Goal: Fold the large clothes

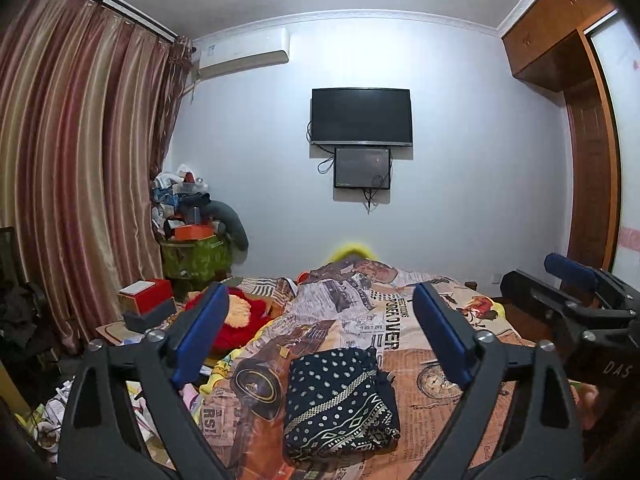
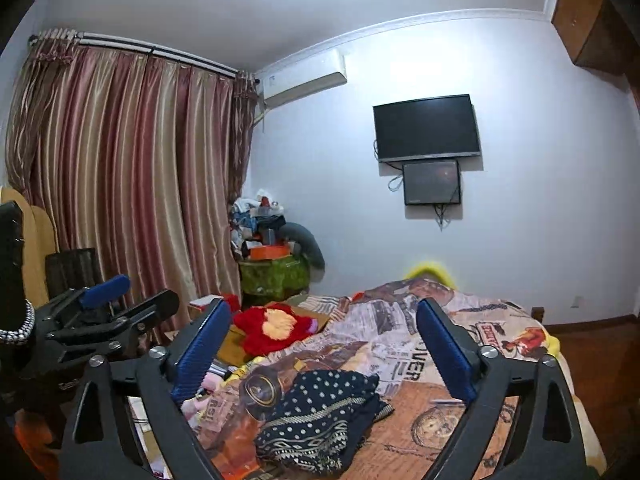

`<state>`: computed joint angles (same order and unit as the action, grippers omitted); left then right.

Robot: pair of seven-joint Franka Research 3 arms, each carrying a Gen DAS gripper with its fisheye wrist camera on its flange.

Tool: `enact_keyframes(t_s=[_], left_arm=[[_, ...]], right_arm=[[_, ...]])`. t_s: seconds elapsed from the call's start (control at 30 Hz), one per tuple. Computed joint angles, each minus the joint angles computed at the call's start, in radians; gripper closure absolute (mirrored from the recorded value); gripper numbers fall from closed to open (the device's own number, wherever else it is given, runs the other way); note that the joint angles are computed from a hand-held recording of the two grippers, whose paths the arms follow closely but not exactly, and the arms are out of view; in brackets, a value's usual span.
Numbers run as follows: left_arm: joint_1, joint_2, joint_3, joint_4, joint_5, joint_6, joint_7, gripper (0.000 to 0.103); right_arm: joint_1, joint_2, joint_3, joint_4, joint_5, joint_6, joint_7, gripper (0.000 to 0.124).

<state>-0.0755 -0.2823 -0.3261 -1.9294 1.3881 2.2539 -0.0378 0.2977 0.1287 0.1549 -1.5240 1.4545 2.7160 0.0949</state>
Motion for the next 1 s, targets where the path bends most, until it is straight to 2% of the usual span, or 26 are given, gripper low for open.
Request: enact_keyframes(t_s=[0.13,0.37,1.0], left_arm=[[-0.001,-0.004,0.010,-0.012,-0.023,0.026,-0.005,0.007],[0.004,-0.008,0.009,-0.022,-0.046,0.037,-0.001,0.007],[0.015,-0.012,0.014,-0.038,-0.052,0.053,-0.002,0.004]], right_arm=[[0.004,-0.002,-0.002,-0.015,-0.041,0.021,0.053,0.021],[-0.004,0.004,-0.002,-0.021,-0.063,0.027,0.093,0.021],[-0.005,-0.003,-0.001,-0.038,-0.081,0.034,0.077,0.021]])
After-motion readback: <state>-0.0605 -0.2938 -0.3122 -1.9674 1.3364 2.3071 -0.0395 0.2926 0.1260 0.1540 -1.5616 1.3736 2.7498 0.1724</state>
